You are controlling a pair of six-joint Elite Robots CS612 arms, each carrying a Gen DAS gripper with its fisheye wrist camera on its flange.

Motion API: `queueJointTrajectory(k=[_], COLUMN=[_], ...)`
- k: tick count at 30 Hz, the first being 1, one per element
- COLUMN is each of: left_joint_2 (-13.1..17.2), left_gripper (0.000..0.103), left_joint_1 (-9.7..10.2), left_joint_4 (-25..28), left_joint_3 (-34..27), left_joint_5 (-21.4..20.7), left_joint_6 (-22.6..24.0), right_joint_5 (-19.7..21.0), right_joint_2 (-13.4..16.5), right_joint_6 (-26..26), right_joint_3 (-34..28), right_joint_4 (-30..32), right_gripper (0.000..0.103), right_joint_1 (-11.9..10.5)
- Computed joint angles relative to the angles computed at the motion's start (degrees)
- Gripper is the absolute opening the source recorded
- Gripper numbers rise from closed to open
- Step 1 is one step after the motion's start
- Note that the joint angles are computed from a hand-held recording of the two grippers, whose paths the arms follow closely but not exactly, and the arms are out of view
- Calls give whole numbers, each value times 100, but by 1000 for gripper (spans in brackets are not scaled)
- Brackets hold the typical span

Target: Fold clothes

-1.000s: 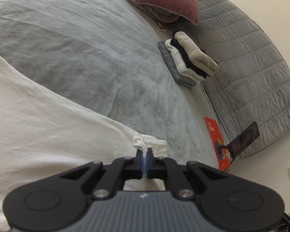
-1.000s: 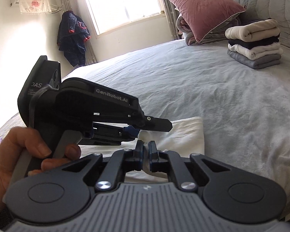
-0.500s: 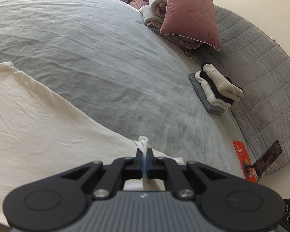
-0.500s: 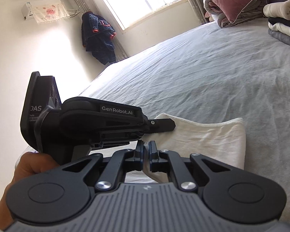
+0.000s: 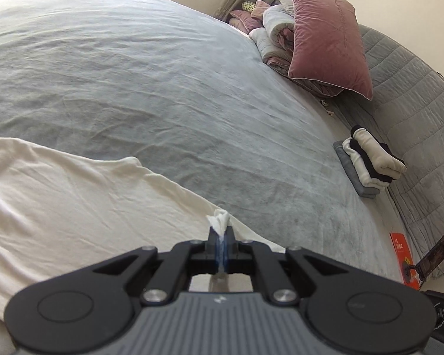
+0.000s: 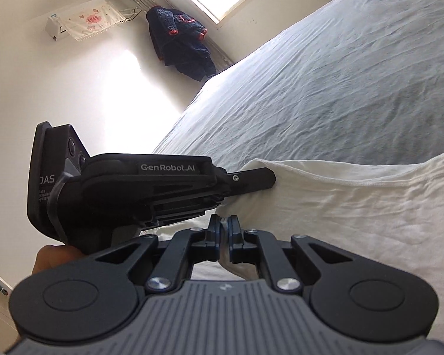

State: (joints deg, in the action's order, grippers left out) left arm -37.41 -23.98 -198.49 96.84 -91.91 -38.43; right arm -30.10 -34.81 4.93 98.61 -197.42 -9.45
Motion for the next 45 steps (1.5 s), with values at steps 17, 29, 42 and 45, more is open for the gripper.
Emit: queueJointTrajectory(k=[17,29,42,45], left_joint_2=[-272,-241,-45,-61], left_gripper=[2,3,32,33], left_joint_1=[670,1049,1088,1031], left_joint_4=[-19,459,-662,-1105], left_joint_3=[467,328,556,708], left_joint_5=[352,588,1423,1562], left_joint_6=[255,695,535,469], right_joint_5=[160,53,109,240], right_joint_2=[183,530,504,369], right_joint_6=[-71,371,-318,-687], right_joint_3=[-588,-1279,-1339,-1169], right_joint_4=[536,750,1536,1698], right_gripper=[6,7,17,17], right_joint_1=[838,1328,1454,1392])
